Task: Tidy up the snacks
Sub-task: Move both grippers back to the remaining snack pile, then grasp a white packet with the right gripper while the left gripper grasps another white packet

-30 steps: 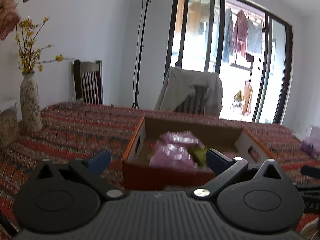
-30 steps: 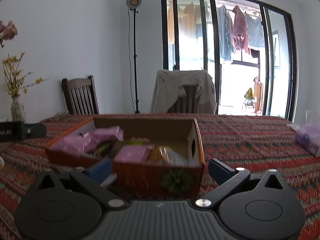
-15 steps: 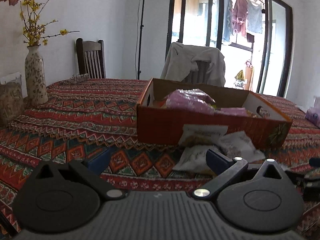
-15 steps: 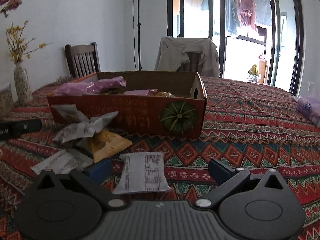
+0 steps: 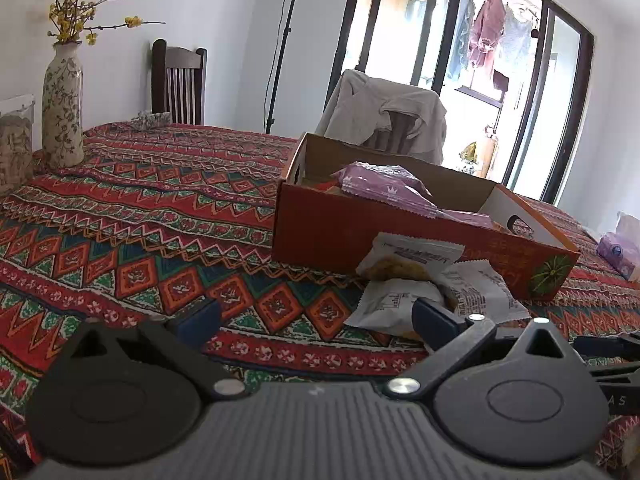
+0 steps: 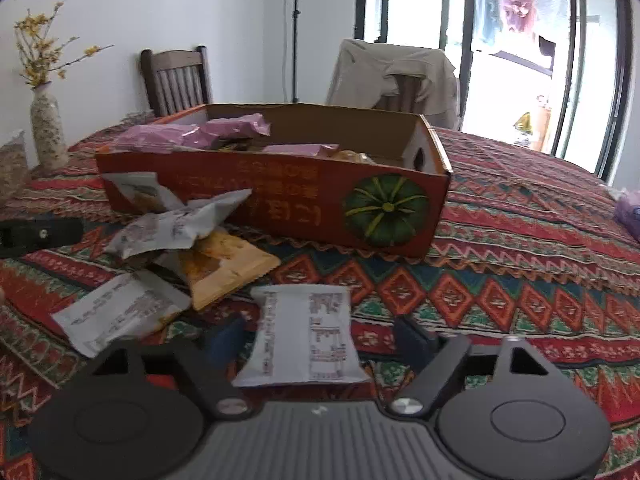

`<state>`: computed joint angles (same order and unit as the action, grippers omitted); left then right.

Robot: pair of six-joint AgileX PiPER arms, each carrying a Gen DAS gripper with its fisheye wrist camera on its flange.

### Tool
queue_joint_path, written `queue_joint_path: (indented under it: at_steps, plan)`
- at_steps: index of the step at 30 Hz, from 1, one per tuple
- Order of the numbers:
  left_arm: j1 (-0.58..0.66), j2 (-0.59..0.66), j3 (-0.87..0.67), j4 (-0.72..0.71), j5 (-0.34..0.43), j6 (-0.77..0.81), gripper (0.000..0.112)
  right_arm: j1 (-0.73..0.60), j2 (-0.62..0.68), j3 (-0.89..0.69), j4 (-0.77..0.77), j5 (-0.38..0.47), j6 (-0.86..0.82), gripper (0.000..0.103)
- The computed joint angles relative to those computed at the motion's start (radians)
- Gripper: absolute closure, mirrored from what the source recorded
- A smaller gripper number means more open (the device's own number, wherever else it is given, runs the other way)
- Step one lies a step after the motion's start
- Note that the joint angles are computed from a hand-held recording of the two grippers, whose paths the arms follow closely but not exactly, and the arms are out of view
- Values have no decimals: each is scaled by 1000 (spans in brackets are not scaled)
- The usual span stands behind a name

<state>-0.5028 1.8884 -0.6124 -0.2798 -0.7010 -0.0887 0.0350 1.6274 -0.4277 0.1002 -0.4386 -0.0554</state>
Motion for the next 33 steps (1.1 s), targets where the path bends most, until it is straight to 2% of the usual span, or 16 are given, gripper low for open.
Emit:
queue_joint_path:
  at_steps: [2,3,4,7,9,11,14,16,20,22,26,29,33]
  plan:
    - [6,-1,0,14,2,-14,9,-13,-1,13,-68,-22,52,40]
    - [7,0,-1,15,5,-17,9,-16,-2,23,-94,-40,69,51]
    - [8,0,0,13,4,-19,9,-19,-4,30,-111,-52,78,57]
    - [7,2,2,12,-3,-19,9,-21,-7,53,-110,-94,84,63]
    - [5,2,2,5,-7,-14,9,-30,-10,81,-110,-154,102,63]
    - [-2,3,2,-7,-11,-2,9,-26,-11,134,-85,-270,97,63]
    - [-52,1,1,-131,-30,106,9,12,0,189,1,-410,49,63]
    - [-71,-12,-3,-157,-6,141,9,22,7,206,21,-461,42,63]
    - [-97,-53,-9,-142,57,140,9,-9,4,212,-19,-472,76,63]
    - [-126,-62,-22,-188,88,202,9,-4,10,224,-8,-502,81,63]
    - [-159,-56,-51,-188,153,226,9,-20,22,243,-29,-555,110,63]
    - [-194,-26,-105,-293,212,336,9,-34,30,250,-48,-578,125,63]
    - [-217,14,-166,-359,270,404,9,-37,34,258,-56,-596,130,63]
